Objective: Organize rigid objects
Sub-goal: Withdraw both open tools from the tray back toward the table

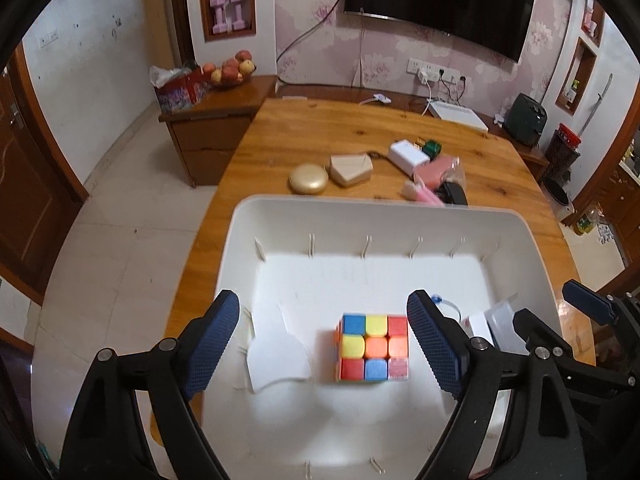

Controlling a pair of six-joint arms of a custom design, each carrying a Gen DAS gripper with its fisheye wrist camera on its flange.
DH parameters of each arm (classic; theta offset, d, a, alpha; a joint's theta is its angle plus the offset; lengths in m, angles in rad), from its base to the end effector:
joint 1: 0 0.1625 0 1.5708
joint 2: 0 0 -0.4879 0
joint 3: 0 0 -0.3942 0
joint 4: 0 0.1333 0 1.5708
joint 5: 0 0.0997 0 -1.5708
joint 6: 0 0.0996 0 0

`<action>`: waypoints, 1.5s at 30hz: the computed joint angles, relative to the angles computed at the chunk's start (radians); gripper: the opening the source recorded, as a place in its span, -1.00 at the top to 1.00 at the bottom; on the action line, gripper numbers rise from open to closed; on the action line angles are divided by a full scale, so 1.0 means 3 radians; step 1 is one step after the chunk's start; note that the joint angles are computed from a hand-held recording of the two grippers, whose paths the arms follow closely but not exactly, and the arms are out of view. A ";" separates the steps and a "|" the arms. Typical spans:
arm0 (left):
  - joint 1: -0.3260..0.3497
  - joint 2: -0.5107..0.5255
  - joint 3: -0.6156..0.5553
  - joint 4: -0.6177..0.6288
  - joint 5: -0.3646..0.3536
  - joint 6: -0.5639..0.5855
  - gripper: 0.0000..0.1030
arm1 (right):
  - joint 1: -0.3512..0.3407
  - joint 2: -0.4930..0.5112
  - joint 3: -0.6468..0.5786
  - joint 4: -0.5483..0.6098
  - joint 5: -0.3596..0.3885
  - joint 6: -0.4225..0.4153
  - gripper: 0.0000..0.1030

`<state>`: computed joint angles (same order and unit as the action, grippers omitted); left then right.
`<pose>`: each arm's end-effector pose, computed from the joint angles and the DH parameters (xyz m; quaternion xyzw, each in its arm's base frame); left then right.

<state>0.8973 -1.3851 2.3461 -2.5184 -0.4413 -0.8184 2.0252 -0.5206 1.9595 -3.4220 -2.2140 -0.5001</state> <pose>-0.0842 -0.4637 0.2750 -0.0576 0.8427 -0.3591 0.3969 0.3287 -0.5054 -0.0187 0.3691 -0.8546 0.1871 0.3138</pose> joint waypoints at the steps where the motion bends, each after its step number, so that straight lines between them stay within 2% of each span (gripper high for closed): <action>1: -0.0007 -0.0001 -0.0020 -0.0023 0.0024 0.0046 -0.71 | 0.0009 0.0002 -0.0011 -0.0039 -0.0001 -0.0031 -0.23; 6: -0.0018 0.0010 -0.0143 -0.0147 0.0117 0.0327 -0.71 | 0.0029 -0.0019 -0.0127 0.0022 0.0024 -0.0048 -0.23; 14: 0.0098 0.0107 -0.0394 -0.0558 0.0073 0.0932 -0.71 | 0.0069 0.0005 -0.0436 0.0212 0.0033 -0.0043 -0.23; 23: 0.0312 0.0298 -0.0679 -0.0881 0.0094 0.1445 -0.72 | 0.0122 0.0215 -0.0993 0.0320 -0.0162 -0.0184 -0.23; 33: 0.0612 0.0508 -0.1080 -0.1209 -0.0020 0.1943 -0.72 | 0.0119 0.0518 -0.1594 0.0317 -0.0213 -0.0419 -0.23; 40: 0.0808 0.0628 -0.1354 -0.1064 -0.0210 0.1987 -0.72 | 0.0090 0.0724 -0.1991 0.0541 -0.0276 -0.0481 -0.23; 45: 0.0933 0.0706 -0.1503 -0.0897 -0.0369 0.1958 -0.72 | 0.0057 0.0823 -0.2229 0.0831 -0.0301 -0.0397 -0.23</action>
<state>1.1771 -1.1732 1.8954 -2.7874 -0.5519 -0.2310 2.0422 -0.2736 1.2909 -3.1727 -2.3043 -0.6191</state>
